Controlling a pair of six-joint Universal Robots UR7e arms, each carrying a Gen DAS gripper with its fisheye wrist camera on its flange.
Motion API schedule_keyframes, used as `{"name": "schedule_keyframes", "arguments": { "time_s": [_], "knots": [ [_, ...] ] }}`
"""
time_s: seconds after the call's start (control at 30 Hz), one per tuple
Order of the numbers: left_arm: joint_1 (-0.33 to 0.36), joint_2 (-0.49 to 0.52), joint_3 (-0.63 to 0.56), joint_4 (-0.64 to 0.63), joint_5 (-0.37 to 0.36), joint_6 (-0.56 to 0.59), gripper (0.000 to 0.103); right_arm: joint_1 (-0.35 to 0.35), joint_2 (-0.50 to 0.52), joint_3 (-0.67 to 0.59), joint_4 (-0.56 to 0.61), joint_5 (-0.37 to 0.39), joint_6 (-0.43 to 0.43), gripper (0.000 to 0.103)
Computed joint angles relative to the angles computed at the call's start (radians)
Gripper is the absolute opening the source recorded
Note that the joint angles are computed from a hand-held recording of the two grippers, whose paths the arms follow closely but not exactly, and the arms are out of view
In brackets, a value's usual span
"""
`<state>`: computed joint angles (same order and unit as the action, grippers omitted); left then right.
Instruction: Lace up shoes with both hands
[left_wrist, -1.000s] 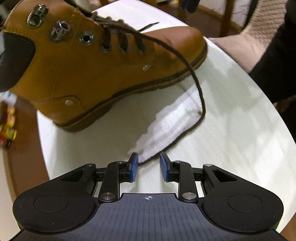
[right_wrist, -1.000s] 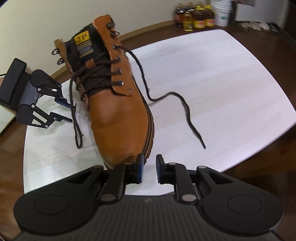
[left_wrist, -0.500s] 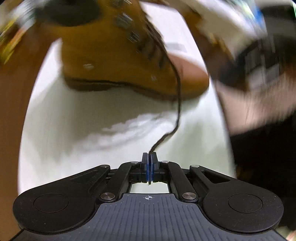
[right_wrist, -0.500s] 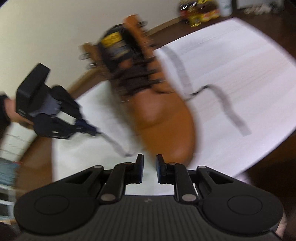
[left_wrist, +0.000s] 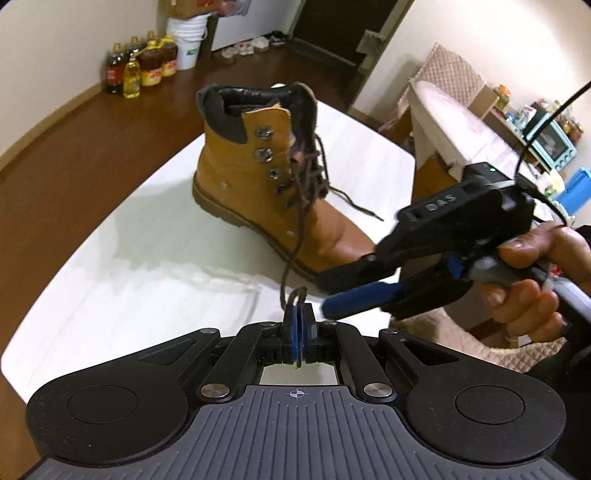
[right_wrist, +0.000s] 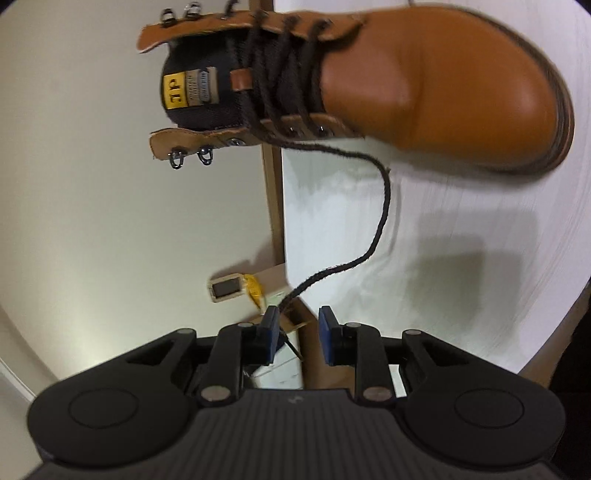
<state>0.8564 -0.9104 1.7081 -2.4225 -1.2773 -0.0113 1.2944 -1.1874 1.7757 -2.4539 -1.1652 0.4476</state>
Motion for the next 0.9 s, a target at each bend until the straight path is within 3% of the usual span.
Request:
{"name": "schedule_keyframes", "arguments": {
  "time_s": [0.2, 0.27, 0.4, 0.6, 0.7, 0.9],
  "knots": [
    [0.000, 0.012, 0.012, -0.028, -0.014, 0.045, 0.002, 0.006, 0.009, -0.014, 0.026, 0.021, -0.014, 0.024],
    [-0.002, 0.005, 0.016, -0.025, -0.016, 0.053, 0.002, 0.014, 0.012, -0.030, 0.058, 0.010, -0.044, 0.005],
    [-0.006, 0.008, 0.012, -0.032, -0.018, 0.060, 0.005, 0.034, -0.005, -0.033, 0.014, -0.035, -0.120, 0.004],
    [-0.010, 0.020, -0.013, -0.014, 0.008, 0.118, 0.009, 0.027, -0.036, -0.016, -0.100, -0.062, -0.106, 0.004],
    [-0.009, 0.033, -0.038, -0.015, 0.019, 0.160, 0.010, 0.028, -0.059, -0.019, -0.176, -0.083, -0.100, 0.004],
    [-0.019, 0.076, -0.103, -0.047, 0.051, 0.263, 0.016, 0.055, -0.126, -0.021, -0.603, -0.227, -0.213, 0.004]
  ]
}}
